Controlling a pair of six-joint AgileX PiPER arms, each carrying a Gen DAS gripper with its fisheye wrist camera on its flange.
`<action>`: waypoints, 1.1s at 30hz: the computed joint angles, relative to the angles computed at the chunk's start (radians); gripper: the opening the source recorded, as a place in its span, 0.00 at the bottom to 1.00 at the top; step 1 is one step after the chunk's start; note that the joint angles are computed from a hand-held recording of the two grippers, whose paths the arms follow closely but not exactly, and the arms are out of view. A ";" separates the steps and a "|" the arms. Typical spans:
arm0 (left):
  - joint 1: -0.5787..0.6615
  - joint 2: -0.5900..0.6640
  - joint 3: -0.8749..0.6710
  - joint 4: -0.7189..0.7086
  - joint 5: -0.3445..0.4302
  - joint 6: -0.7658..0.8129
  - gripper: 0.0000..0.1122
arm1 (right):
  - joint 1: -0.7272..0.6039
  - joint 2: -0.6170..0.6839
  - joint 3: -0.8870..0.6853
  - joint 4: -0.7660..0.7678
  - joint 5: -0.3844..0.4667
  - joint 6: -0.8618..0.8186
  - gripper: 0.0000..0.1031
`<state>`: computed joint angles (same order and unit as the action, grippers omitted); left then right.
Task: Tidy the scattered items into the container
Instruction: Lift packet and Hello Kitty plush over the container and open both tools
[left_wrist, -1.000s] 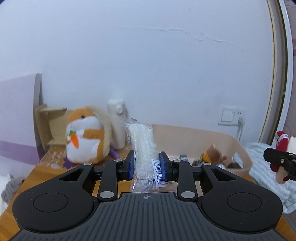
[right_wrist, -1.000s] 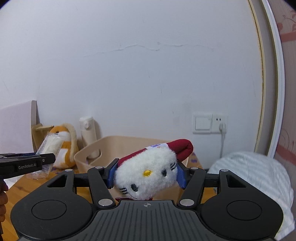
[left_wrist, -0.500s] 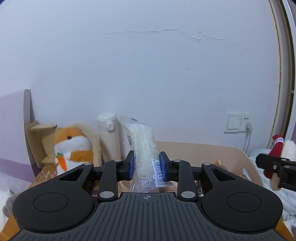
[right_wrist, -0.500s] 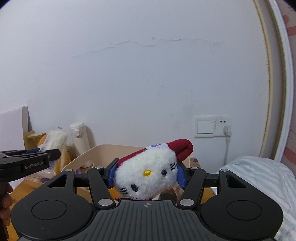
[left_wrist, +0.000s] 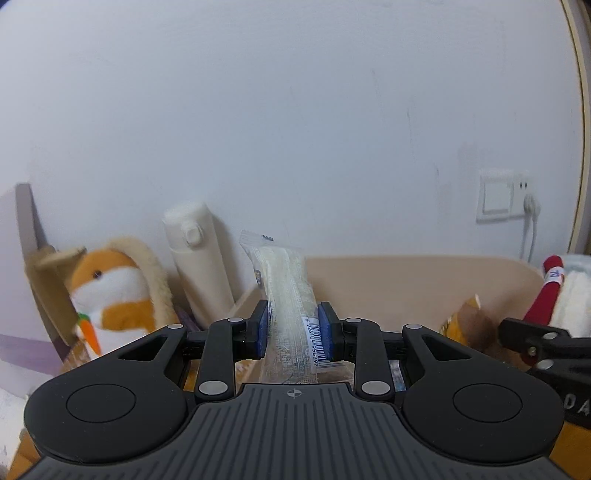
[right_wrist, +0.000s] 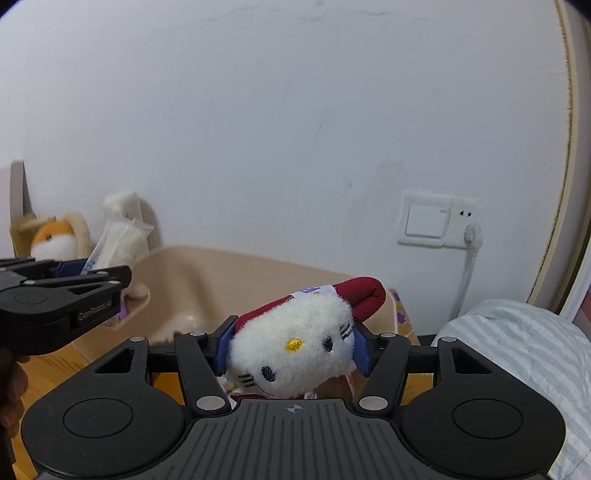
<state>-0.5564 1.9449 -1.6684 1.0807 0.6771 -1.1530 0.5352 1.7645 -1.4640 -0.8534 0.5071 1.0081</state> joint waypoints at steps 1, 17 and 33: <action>0.010 0.011 -0.013 -0.045 -0.008 0.038 0.25 | -0.001 0.013 -0.010 0.014 0.005 -0.018 0.56; 0.044 0.080 -0.090 -0.270 0.021 0.240 0.34 | 0.008 0.077 -0.059 0.098 0.078 -0.162 0.66; -0.006 -0.193 0.238 -0.033 -0.060 0.000 0.71 | 0.020 -0.160 0.218 -0.141 -0.011 0.142 0.82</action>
